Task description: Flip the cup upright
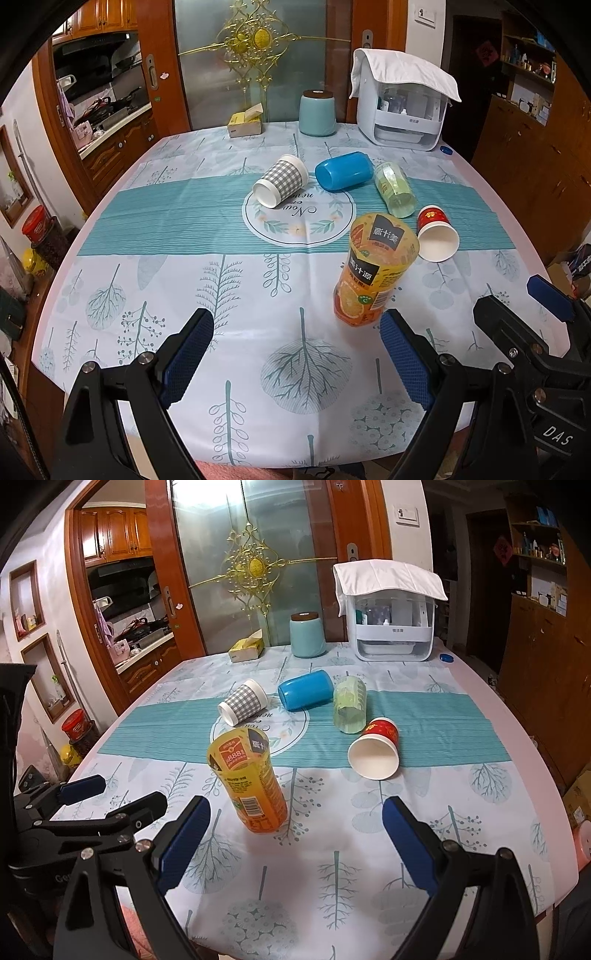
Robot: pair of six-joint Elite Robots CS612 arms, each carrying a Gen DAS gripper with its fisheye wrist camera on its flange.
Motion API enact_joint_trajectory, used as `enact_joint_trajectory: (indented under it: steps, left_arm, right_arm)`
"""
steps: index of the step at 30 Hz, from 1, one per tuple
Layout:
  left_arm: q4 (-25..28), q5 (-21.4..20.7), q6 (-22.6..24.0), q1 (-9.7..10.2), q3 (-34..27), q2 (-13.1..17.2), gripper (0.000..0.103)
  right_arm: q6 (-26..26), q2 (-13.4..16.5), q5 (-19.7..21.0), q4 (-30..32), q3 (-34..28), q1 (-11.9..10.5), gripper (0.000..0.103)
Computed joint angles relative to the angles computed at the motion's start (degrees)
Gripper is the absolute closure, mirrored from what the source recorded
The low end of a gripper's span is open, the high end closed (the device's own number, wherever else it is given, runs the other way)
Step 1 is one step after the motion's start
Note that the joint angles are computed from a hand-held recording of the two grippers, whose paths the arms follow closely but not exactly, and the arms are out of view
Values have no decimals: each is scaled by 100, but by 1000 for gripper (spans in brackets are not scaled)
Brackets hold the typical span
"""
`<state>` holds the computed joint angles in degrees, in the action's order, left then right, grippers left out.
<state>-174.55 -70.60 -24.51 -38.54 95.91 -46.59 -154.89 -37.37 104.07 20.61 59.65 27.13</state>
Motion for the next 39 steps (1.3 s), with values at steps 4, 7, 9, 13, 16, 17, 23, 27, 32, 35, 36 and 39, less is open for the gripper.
enact_joint_trajectory:
  steps: [4, 7, 9, 13, 16, 17, 23, 27, 32, 35, 36, 39]
  left_arm:
    - [-8, -10, -2, 2, 2, -2, 12]
    - [25, -22, -19, 8, 2, 4, 12]
    - [34, -34, -29, 16, 0, 13, 12]
    - [40, -47, -33, 23, 1, 18, 12]
    - [70, -44, -41, 28, -15, 33, 12]
    - [79, -45, -41, 28, -19, 36, 13]
    - [81, -41, -41, 28, -20, 39, 12]
    - [83, -43, -35, 30, -17, 39, 12]
    - [88, -44, -36, 29, -21, 38, 12]
    - [94, -43, -41, 27, -27, 39, 12]
    - [94, -43, -41, 27, -27, 39, 12]
    - [98, -42, -41, 26, -26, 40, 12]
  right_arm:
    - [1, 2, -2, 9, -4, -1, 8]
    - [5, 12, 13, 11, -2, 1, 8]
    - [18, 23, 21, 17, 3, 4, 8]
    - [38, 41, 29, 30, -1, 9, 8]
    - [40, 43, 28, 37, -10, 8, 8]
    - [49, 42, 34, 39, 0, 12, 8]
    - [53, 53, 21, 49, -15, 2, 8]
    - [50, 52, 14, 50, -17, -1, 8]
    - [62, 53, 9, 55, -11, -6, 8]
    - [60, 51, 11, 52, -8, -6, 8]
    - [57, 52, 14, 53, -11, -6, 8]
    - [63, 52, 2, 56, -9, -8, 8]
